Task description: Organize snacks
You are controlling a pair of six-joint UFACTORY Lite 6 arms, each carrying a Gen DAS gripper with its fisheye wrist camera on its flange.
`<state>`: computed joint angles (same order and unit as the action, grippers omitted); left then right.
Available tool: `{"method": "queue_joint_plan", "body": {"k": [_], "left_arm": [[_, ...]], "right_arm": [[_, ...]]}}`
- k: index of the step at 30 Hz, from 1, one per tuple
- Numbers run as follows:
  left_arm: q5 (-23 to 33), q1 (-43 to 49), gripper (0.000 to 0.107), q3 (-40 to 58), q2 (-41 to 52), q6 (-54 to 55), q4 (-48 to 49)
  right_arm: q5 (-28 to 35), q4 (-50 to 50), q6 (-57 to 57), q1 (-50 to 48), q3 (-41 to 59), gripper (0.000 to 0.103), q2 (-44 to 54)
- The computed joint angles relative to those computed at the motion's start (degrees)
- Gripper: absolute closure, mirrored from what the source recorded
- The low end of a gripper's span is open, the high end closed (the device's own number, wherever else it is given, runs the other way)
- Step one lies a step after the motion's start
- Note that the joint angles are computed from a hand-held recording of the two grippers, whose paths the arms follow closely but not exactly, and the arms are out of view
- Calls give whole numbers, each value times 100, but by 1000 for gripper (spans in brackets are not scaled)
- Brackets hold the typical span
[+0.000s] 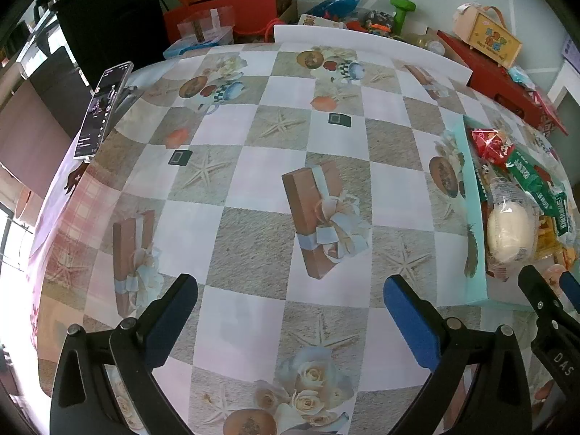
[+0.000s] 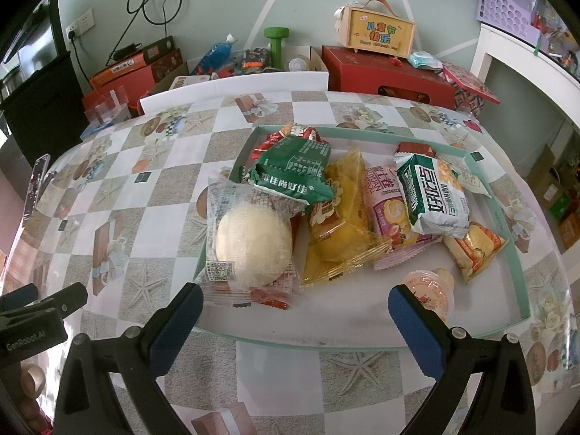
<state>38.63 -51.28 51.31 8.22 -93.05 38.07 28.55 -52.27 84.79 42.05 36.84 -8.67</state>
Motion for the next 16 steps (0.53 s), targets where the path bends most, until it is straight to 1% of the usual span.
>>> {"method": "queue_joint_plan", "body": {"k": [10,16], "left_arm": [[65,-49,5,9,3,-76,68],[87,-137,5,-37,-119,-216,285]], "right_arm": [[-3,11,-27,-13,-3,0,-3],[-6,3,-21,-15,-8,0,1]]}}
